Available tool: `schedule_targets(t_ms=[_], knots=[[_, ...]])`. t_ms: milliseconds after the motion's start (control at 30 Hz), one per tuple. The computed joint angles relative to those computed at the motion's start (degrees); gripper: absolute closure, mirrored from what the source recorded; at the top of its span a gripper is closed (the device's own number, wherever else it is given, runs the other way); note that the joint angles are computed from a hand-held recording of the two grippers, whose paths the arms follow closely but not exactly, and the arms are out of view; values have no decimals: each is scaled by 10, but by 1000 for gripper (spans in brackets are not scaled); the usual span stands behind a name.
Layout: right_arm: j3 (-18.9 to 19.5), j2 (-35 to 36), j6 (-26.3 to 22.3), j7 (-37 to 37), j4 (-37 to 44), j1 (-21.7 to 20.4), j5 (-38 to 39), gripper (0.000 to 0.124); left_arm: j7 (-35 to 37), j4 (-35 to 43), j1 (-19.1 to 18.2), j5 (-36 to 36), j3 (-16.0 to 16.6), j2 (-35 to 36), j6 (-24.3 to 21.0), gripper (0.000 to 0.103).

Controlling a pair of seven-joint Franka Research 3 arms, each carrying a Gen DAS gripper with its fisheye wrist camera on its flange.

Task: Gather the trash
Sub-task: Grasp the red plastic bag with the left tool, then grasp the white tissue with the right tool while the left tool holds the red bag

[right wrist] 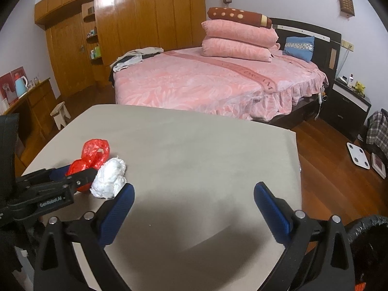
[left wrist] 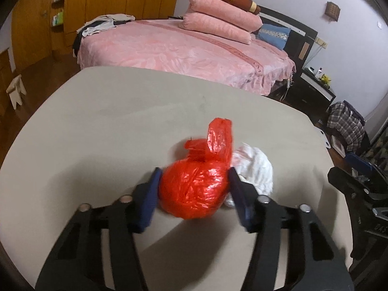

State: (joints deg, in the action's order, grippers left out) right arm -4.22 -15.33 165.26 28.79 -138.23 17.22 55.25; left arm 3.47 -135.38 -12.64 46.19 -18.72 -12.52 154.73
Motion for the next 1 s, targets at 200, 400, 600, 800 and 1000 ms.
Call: schedule_targets(t_ms=[200,400,600,800,1000], knots=[[1,-2,1,-7,1,5,4,27,-33,-10,3,23,-10,-24,-4,56],[10,-2,-3,-9,4,17,9,27,-35,-30,1,21,-23,-74,-50,56],[27,11,-4,-13,12,38,13,27,-17,-68,1,-11,-18,-122,-88,56],[52,31,-4,36,21,44,-20,27,3,-99,7,-34,-15,-161,-107,56],[66,44,-17,88,23,45,-79,39,11,-121,11,-52,-18,-184,-107,56]])
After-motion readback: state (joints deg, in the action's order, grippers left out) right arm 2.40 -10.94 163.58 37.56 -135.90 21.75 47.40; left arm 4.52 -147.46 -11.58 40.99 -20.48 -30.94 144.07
